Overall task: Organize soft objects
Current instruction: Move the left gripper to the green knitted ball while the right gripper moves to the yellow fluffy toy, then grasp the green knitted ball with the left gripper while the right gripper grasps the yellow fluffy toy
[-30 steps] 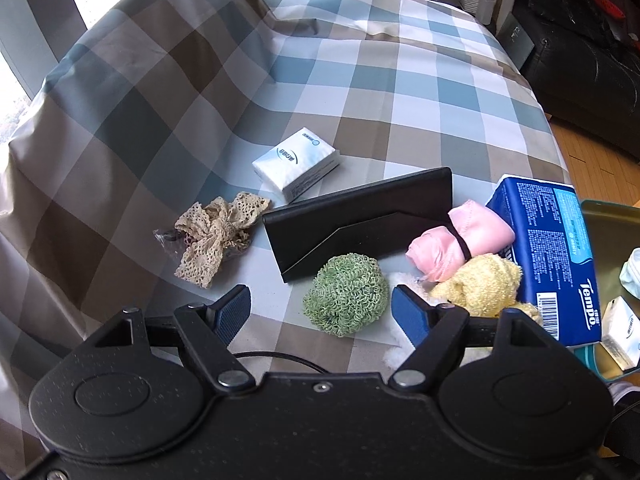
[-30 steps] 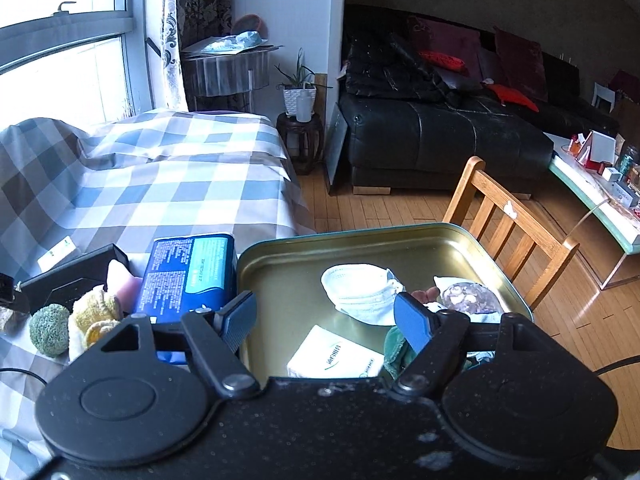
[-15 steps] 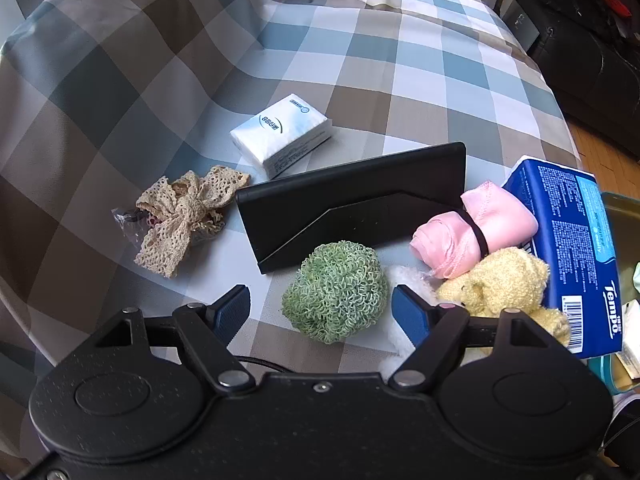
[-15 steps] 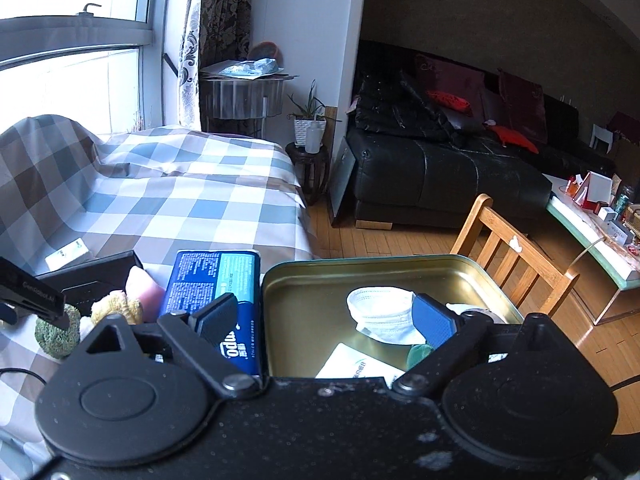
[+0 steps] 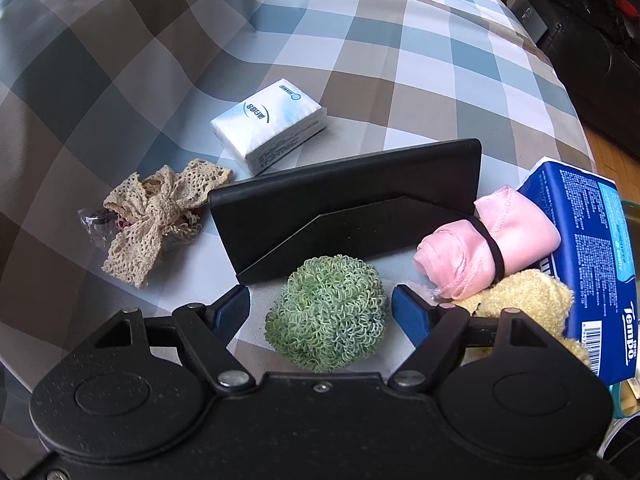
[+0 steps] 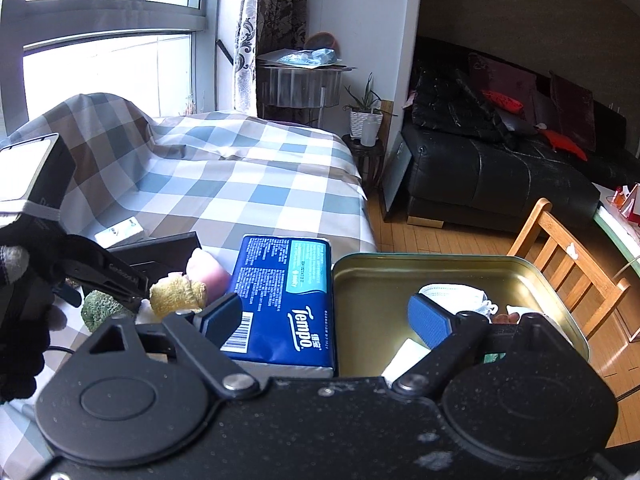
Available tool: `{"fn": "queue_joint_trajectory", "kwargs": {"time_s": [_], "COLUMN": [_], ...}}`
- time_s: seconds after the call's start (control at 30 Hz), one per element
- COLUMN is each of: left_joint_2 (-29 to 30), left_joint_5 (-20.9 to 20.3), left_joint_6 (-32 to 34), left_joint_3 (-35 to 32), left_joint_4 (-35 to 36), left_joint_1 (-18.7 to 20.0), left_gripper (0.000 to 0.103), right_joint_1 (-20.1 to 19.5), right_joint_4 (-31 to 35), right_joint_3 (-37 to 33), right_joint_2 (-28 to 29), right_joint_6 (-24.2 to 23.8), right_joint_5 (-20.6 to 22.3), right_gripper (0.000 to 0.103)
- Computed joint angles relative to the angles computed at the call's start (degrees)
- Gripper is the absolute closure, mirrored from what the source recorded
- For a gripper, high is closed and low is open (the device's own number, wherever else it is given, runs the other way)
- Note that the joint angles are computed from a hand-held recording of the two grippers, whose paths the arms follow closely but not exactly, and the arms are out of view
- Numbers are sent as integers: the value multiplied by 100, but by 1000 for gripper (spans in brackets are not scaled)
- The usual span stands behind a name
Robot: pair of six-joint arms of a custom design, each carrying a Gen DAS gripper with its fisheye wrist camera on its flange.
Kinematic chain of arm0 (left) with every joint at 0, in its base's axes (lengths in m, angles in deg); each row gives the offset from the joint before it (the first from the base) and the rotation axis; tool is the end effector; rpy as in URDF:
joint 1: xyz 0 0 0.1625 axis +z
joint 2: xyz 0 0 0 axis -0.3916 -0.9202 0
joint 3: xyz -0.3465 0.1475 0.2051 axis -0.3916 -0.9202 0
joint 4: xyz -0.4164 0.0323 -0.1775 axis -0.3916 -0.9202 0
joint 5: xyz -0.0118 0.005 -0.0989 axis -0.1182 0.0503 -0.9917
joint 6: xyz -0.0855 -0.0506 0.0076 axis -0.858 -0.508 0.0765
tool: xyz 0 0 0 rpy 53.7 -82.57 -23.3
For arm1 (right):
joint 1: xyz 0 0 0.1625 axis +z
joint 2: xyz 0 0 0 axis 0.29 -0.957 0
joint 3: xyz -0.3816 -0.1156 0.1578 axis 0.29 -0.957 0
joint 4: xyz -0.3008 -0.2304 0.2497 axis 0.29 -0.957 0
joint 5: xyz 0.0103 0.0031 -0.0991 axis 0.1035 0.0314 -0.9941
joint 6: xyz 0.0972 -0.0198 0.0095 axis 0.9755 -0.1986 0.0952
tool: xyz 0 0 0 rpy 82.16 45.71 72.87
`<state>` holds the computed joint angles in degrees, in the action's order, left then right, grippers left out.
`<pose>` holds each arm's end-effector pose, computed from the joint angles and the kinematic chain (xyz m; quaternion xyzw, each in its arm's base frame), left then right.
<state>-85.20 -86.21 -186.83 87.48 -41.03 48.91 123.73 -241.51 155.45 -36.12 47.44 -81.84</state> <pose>-0.1251 -0.2804 0.2380 -0.1219 0.8717 -0.2577 0.3985 0.3338 -0.2057 0.0840 0.2907 -0.8259 0.3650 0.3164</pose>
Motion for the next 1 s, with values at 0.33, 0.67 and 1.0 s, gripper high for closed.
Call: {"fn": "queue_joint_trajectory", "kwargs": {"time_s": [0.33,0.67,1.0], "left_joint_2": [-411,-746,-885], "left_joint_5": [-176,-601,-516], "left_joint_6": [-332,-1173,-1061], "left_joint_3": [6,-41,153], "left_joint_4": [395,1499,1498], "left_joint_1": [-292,-473,-380], "left_gripper": [49,48,44], "right_joint_1": [-52,-105,-301], "right_joint_4": [392,538,582], "right_joint_3": [-121,-493,-909], "right_joint_2": [55,513,1094], "right_joint_6": [-160,-471,-641], "right_joint_5": [376,883,1151], "right_gripper": [22,25,29]}}
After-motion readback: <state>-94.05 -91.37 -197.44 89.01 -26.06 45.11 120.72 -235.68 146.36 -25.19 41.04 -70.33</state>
